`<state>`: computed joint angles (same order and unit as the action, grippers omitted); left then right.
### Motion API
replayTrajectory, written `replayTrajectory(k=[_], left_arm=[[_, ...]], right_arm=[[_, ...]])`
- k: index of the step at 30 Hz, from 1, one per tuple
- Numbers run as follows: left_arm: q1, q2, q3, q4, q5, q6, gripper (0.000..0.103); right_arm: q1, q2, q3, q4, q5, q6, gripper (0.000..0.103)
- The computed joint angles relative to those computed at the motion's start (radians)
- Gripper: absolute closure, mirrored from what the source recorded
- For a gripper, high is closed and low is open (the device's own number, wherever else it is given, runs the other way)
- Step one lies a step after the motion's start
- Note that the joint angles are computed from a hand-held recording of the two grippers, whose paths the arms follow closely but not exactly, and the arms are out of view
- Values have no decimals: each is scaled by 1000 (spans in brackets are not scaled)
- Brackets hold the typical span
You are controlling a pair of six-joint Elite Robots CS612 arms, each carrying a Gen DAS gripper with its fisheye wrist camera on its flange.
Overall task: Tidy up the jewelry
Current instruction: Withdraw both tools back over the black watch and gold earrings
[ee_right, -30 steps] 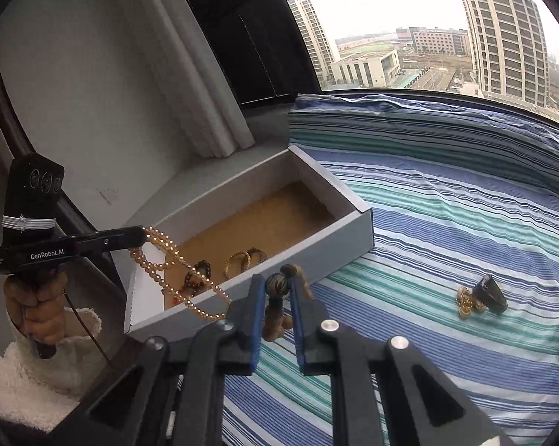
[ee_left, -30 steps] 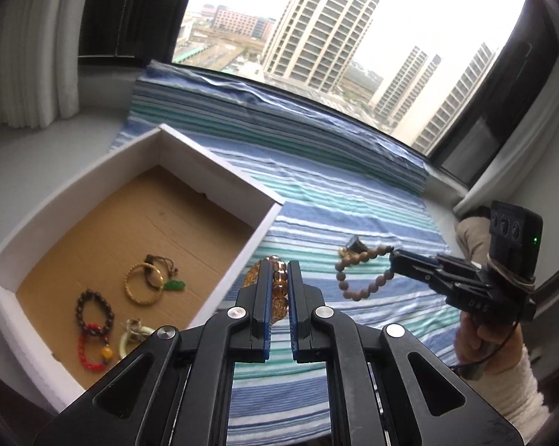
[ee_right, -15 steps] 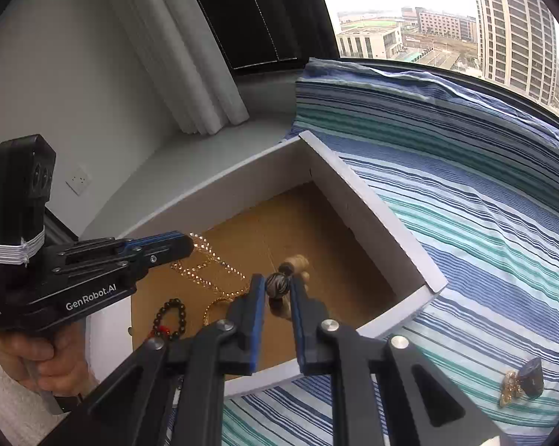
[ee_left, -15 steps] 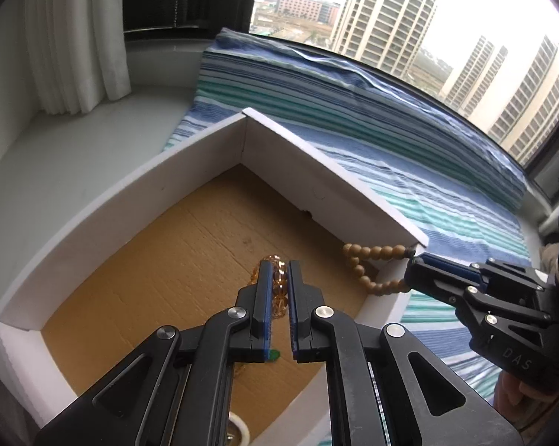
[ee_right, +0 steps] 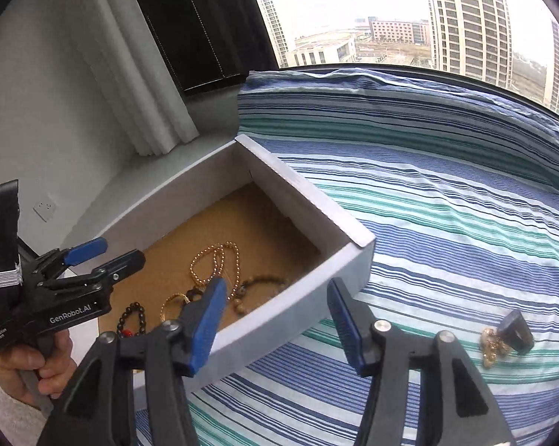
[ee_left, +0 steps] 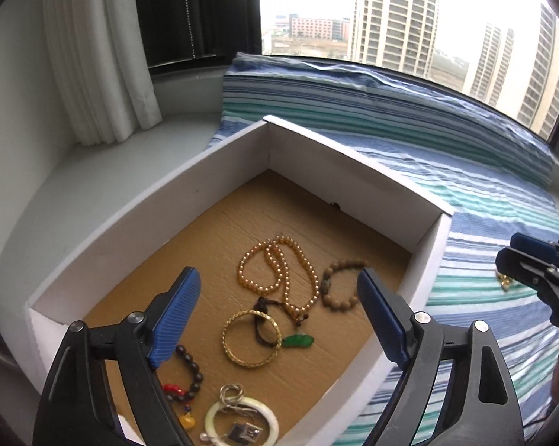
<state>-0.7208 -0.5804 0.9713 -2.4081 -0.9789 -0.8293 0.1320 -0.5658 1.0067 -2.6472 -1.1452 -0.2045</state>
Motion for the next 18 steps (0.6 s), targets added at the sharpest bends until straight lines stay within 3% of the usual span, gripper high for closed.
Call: replayTrajectory(k=[5,11,18], left_arm=[[-62,-17,49,-23,36,-4,10],[-102,22,5,-22,14,19,9],[-117,38,-25,-8,0,53,9]], right_arm=[[-30,-104,232,-197,-135,-61,39],[-61,-174,411,-377,-290,-109,39],[-86,-208,501,-440,-343,-79,39]])
